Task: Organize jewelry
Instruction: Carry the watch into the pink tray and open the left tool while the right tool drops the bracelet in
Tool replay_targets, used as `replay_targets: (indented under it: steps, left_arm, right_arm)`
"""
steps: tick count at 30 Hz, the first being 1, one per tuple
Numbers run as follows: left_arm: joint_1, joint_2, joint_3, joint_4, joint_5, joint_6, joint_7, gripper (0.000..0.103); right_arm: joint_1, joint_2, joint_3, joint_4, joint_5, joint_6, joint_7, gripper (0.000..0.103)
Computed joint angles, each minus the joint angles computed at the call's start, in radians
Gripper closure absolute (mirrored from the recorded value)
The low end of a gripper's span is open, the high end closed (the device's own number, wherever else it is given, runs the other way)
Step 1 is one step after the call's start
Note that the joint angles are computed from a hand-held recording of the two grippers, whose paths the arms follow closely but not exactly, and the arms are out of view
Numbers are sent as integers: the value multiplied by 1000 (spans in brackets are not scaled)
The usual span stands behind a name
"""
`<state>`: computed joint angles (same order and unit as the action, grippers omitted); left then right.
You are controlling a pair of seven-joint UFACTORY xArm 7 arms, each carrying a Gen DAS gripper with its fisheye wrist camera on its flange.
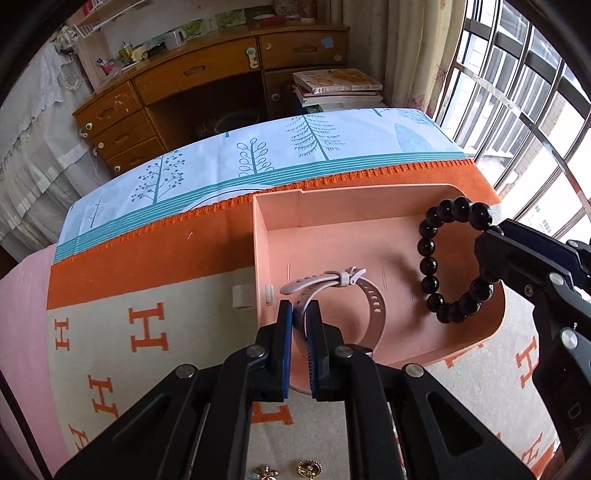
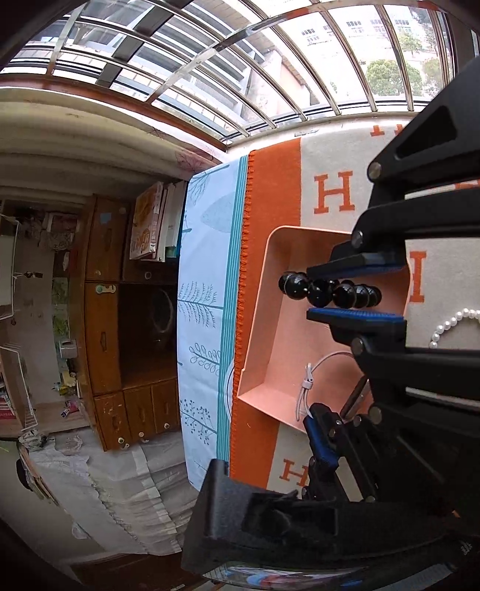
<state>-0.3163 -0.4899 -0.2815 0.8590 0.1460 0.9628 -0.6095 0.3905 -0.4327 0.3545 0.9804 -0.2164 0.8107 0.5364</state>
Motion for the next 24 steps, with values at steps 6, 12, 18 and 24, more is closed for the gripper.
replay_targets:
  steps: [6,12,18,24]
  left_arm:
    - [-4,-22,1,-9,-4,-4,3,91]
    - [0,-61,-10,-9,3,16,-4,64]
    - [3,-136,-30,-13,20,54,-9,50]
    - [1,-226,-49,-18,6,110,-11,49]
  right_arm:
    - [22,-9,-11,-13,31,-23,-21,86]
    - [31,-54,-19,-30,70,-33,-40,73]
    - [44,-121,-33,-52,134,-15,-63,73]
    - [52,-207,-29,-86,183,14,-64,73]
